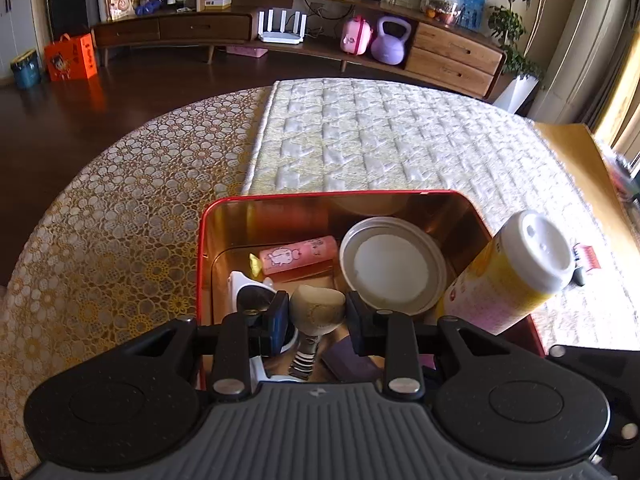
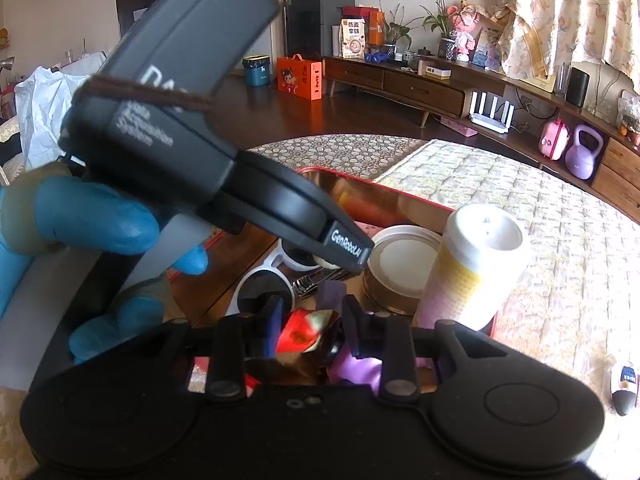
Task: Organize rigid objects
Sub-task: 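Open the left tool to drop the beige piece in the tin while the right tool releases the wrapper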
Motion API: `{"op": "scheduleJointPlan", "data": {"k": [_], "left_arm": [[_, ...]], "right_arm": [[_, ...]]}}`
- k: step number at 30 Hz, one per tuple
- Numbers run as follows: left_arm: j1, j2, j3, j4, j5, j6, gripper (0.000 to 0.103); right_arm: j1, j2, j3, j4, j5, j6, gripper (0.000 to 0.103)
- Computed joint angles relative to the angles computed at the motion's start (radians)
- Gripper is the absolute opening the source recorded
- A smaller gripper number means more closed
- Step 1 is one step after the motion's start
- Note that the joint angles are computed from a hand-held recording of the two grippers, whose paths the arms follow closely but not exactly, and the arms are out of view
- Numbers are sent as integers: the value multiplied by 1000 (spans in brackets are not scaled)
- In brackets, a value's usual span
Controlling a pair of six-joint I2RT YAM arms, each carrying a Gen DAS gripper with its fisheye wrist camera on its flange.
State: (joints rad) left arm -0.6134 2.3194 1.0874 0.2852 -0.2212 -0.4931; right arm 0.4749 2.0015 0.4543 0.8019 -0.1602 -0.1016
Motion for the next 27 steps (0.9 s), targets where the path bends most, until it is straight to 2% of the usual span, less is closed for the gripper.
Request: {"op": "scheduleJointPlan", "data": {"k": [8, 10, 12, 16, 20, 22, 27], "left_arm": [[-11, -2, 3, -16, -23, -3, 30], [-15, -4, 1, -19, -33, -7, 30], [-20, -9, -2, -25, -46, -15, 31], [-27, -31, -31, -6, -51, -31, 31], [-43, -69, -81, 28, -76, -42, 55], [-51, -93, -112, 51, -80, -38, 55], [-80, -154, -166, 61, -113, -49, 55]], "right_arm": [[-10, -48, -33, -20, -25, 29, 40], [-15, -59, -44, -15, -35, 31, 47], [-16, -75, -62, -5, -40, 31, 50], [-28, -107, -87, -3, -54, 38, 52], [-49, -153, -131, 7, -80, 43, 54], [-63, -178, -155, 10, -92, 42, 59], [-109, -252, -209, -2, -126, 52, 64]]}}
